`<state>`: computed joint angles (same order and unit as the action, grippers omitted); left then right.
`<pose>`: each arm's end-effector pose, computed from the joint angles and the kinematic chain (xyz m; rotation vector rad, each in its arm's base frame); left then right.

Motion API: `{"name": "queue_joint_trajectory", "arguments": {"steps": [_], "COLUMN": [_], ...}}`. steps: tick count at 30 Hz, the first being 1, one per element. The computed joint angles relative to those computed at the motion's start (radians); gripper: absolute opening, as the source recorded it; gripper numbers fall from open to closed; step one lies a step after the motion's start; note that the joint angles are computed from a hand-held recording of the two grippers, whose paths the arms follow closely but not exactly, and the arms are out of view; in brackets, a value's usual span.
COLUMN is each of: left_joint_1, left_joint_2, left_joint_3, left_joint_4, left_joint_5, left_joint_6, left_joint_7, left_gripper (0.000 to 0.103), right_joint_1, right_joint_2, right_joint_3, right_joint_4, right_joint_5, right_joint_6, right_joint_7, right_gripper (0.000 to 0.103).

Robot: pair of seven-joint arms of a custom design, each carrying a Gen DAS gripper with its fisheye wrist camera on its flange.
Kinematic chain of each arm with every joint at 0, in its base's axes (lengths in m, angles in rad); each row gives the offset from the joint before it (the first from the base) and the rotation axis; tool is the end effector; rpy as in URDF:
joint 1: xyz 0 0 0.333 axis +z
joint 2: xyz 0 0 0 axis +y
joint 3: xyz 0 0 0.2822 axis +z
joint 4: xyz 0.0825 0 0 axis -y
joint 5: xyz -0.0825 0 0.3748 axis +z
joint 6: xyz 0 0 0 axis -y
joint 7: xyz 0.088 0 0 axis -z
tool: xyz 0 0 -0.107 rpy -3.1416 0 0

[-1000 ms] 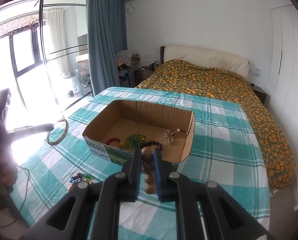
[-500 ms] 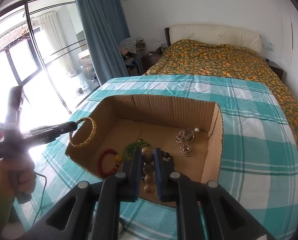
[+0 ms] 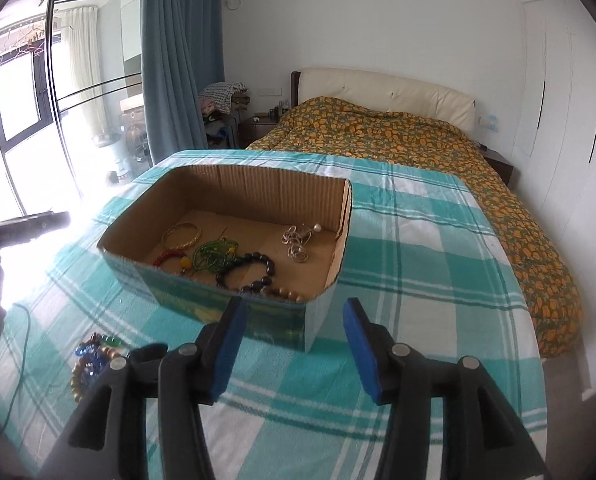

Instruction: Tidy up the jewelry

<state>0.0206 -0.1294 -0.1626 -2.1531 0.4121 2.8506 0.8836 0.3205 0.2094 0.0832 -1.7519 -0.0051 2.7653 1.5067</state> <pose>0.5461 -0.1030 0.5205 -1.8879 1.5553 -0.8412 0.6043 0.2536 0.5151 -2.0535 1.2706 -0.5810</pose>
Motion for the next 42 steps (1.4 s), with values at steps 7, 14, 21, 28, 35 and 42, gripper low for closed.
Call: {"name": "queue_joint_trajectory", "arguments": {"steps": [7,14,21,28,35,42], "left_joint_1": [-0.027,-0.09,-0.075,-0.035,-0.037,-0.077], "left_joint_2": [-0.268,-0.356,-0.392,-0.438,-0.476,-0.501], "left_joint_3": [-0.022,-0.059,-0.113,-0.15,-0.14,-0.104], "left_joint_4": [-0.3,-0.467,-0.533,-0.554,-0.587,-0.617], "left_joint_5": [-0.081,-0.215,-0.229,-0.18,-0.168,-0.202], "left_joint_6": [-0.006,-0.02,-0.018,-0.04,-0.053,-0.058], "left_joint_7": [0.035,0.027,-0.061,-0.144,-0.191,-0.158], "left_gripper": [0.092,0.092,0.092,0.093,0.092,0.092], "right_joint_1": [0.017,0.026,0.081,0.194,0.233,0.207], "right_joint_2": [-0.274,-0.424,-0.451,-0.369,-0.081,0.207], "right_joint_3": [0.0,0.046,0.041,-0.019,0.014,0.038], "right_joint_4": [-0.405,-0.618,-0.664,-0.57,-0.179,0.159], "right_joint_5": [-0.161,-0.162,-0.072,0.16,0.554,0.323], "right_joint_6": [0.046,0.128,0.146,0.166,-0.033,-0.182], "right_joint_7": [0.23,0.312,0.199,-0.044,-0.432,-0.255], "right_gripper": [0.054,0.054,0.054,0.054,0.044,0.034]}}
